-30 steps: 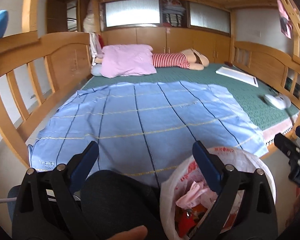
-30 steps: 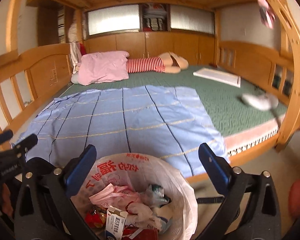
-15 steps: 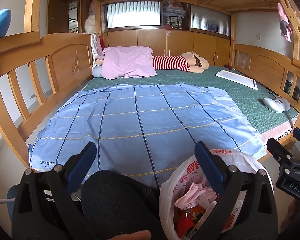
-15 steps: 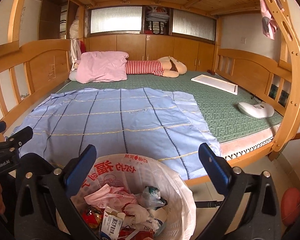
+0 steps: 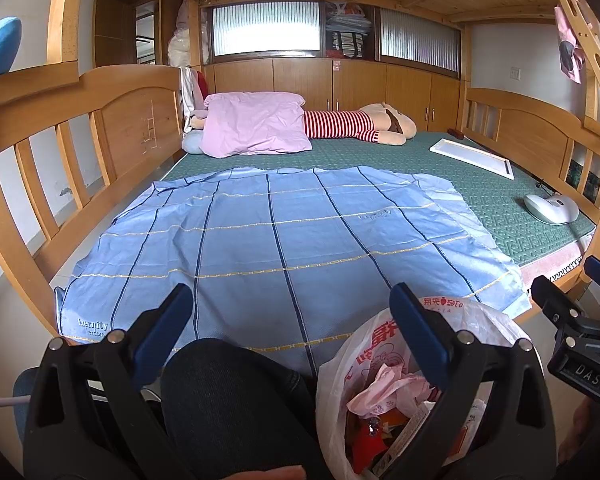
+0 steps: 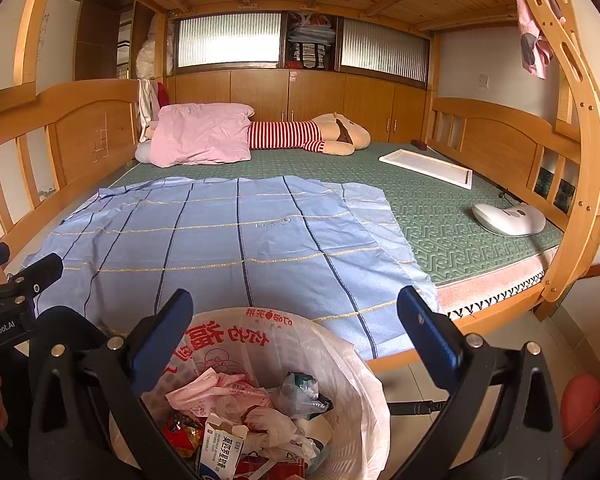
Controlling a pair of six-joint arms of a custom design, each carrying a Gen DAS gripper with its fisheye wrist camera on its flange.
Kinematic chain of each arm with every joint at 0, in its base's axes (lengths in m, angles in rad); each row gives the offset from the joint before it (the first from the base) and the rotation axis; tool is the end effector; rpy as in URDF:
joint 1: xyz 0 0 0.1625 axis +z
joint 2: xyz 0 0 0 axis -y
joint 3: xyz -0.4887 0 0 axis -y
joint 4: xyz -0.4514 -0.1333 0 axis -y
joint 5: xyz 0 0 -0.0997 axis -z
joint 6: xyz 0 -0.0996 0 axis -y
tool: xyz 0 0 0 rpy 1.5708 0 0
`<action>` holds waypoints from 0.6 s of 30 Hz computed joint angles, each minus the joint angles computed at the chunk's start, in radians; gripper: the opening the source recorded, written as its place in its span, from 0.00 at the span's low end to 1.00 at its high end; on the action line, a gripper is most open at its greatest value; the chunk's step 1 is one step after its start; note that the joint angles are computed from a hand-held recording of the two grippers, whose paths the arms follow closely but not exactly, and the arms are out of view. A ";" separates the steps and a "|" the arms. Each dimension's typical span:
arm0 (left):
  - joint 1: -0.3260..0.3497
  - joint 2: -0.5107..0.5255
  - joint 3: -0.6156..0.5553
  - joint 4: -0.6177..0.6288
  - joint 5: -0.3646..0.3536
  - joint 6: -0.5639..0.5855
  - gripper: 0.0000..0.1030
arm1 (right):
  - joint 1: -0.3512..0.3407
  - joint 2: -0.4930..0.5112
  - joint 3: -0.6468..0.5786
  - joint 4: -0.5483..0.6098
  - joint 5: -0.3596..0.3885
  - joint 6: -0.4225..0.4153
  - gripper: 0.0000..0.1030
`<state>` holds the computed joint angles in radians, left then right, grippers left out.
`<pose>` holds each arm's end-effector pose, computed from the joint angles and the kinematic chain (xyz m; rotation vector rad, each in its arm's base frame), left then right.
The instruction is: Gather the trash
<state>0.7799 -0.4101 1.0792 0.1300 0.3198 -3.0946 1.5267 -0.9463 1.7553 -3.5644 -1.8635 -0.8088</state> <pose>-0.3749 -0.6912 -0.0146 0.2644 1.9675 -1.2209 0.0726 -0.7271 0.2888 0.6009 -2.0625 1.1793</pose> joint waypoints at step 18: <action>0.000 0.007 -0.008 0.014 0.000 -0.012 0.96 | -0.002 0.005 0.000 0.007 -0.004 0.006 0.97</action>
